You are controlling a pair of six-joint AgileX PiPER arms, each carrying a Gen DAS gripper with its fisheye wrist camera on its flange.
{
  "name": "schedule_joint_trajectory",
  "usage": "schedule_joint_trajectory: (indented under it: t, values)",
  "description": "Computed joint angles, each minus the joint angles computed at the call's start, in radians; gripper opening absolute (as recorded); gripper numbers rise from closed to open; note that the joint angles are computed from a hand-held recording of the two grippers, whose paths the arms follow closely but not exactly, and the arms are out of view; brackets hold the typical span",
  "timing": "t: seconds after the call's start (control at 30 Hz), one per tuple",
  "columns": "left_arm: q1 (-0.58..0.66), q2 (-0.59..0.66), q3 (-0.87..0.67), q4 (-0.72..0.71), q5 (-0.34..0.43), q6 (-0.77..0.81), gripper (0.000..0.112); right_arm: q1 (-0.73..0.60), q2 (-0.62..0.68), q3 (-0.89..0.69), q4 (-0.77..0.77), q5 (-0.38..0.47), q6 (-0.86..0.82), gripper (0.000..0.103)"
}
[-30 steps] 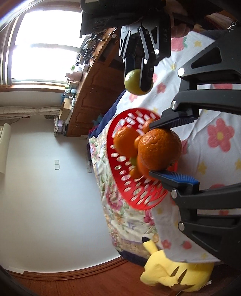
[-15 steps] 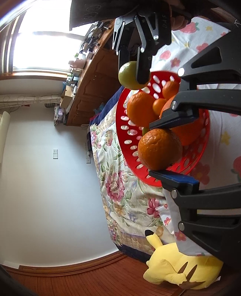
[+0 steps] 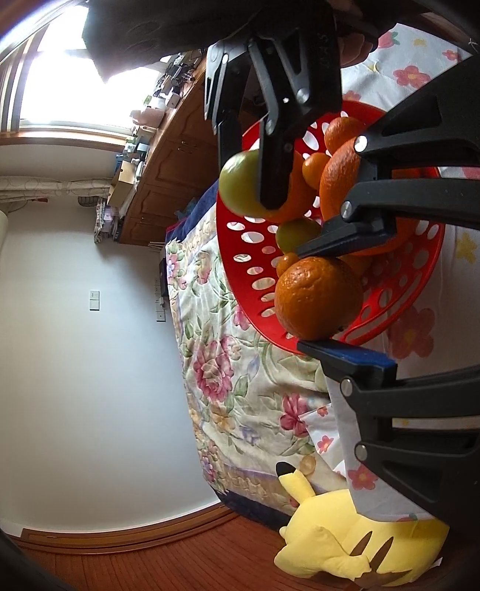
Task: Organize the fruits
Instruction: 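Lift the tangerine and pear and carry both over the red basket, then open the left tool into the basket while the right tool releases the pear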
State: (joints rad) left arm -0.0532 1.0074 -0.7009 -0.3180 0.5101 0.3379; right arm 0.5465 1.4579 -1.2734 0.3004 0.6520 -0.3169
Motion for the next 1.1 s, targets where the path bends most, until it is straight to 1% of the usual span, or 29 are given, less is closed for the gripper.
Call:
schedule_joint_trajectory:
  t: [0.1,0.23,0.6,0.67,0.9,1.1]
  values:
    - [0.006,0.009,0.004,-0.014,-0.006,0.016,0.042,0.0,0.04,-0.039,0.021,0.018,-0.012,0.058]
    - [0.016,0.02,0.01,-0.036,-0.012,0.039,0.042,0.014,0.077,-0.071,0.009,0.033,-0.004,0.058]
    - [-0.005,0.034,0.014,-0.01,-0.024,0.007,0.042,0.023,0.108,-0.068,0.004,0.057,-0.001,0.059]
    - [-0.003,0.033,0.013,-0.013,-0.021,0.012,0.042,0.031,0.107,-0.063,-0.024,0.049,0.028,0.059]
    - [-0.029,0.039,0.016,0.03,-0.029,-0.038,0.042,0.031,0.07,-0.042,-0.008,0.03,0.023,0.058]
    - [-0.075,0.035,0.021,0.11,-0.033,-0.142,0.042,0.035,0.015,0.015,-0.029,0.01,0.044,0.058]
